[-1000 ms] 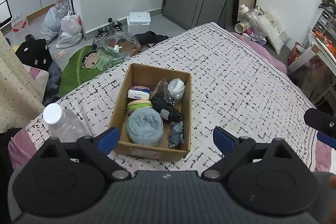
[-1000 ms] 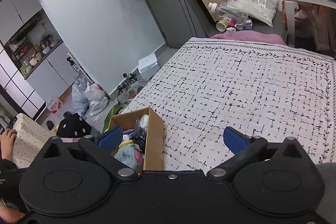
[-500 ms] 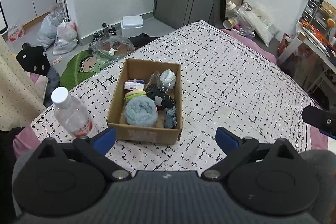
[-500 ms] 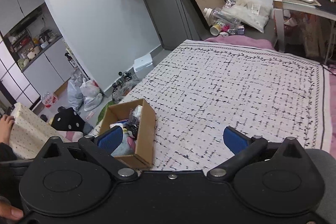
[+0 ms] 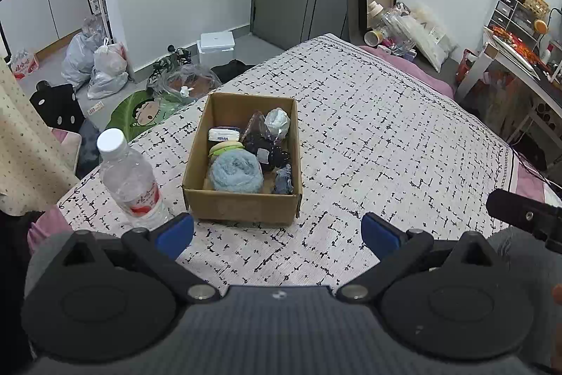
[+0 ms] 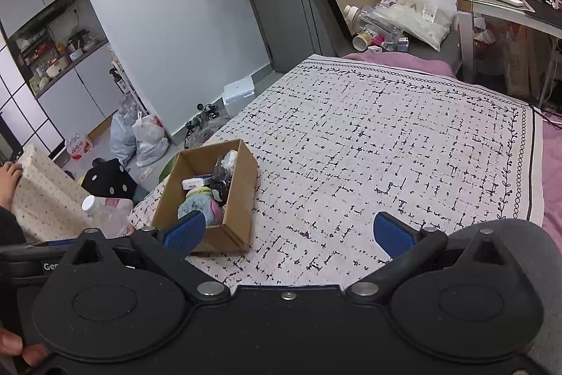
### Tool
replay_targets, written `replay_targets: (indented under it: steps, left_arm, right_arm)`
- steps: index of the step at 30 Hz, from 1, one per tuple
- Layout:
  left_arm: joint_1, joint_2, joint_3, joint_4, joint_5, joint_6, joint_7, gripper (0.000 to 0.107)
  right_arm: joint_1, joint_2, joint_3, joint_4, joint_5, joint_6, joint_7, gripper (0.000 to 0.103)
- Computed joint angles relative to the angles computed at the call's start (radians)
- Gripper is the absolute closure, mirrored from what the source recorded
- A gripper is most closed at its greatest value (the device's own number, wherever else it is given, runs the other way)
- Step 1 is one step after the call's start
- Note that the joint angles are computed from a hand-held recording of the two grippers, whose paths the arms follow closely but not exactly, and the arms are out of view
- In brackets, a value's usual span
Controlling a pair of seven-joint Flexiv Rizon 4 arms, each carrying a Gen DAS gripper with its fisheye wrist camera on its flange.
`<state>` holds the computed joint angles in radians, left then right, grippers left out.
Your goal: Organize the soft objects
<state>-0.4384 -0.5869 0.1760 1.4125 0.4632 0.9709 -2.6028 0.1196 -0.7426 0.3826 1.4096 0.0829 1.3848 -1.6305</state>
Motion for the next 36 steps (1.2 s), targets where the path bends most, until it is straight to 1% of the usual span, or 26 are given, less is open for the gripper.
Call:
replay_targets:
  steps: [10, 17, 21, 24, 29, 36]
  left_arm:
    - [-0.014, 0.019, 0.002, 0.023, 0.033, 0.000, -0.013, 0.006]
    - [-0.017, 0.025, -0.001, 0.038, 0.050, 0.001, -0.020, 0.006]
    - [-0.022, 0.021, -0.001, 0.036, 0.057, -0.010, -0.022, 0.006]
    - [-0.022, 0.021, -0.002, 0.038, 0.060, -0.013, -0.022, 0.006]
    - [-0.022, 0.020, -0.003, 0.039, 0.063, -0.020, -0.026, 0.006]
    - [-0.016, 0.020, -0.005, 0.043, 0.061, 0.000, -0.026, 0.006]
  right_arm:
    - [0.003, 0.019, -0.012, 0.050, -0.014, 0.016, -0.008, 0.000]
    - [0.014, 0.017, -0.037, 0.067, -0.037, 0.020, 0.007, 0.000]
    - [0.000, 0.013, -0.019, 0.069, -0.043, 0.012, -0.006, 0.000]
    - [0.008, 0.015, -0.030, 0.070, -0.049, 0.009, -0.002, 0.000]
    - [0.002, 0.015, -0.020, 0.072, -0.049, 0.010, -0.016, 0.000]
    - [0.004, 0.020, -0.024, 0.075, -0.051, 0.017, -0.017, 0.000]
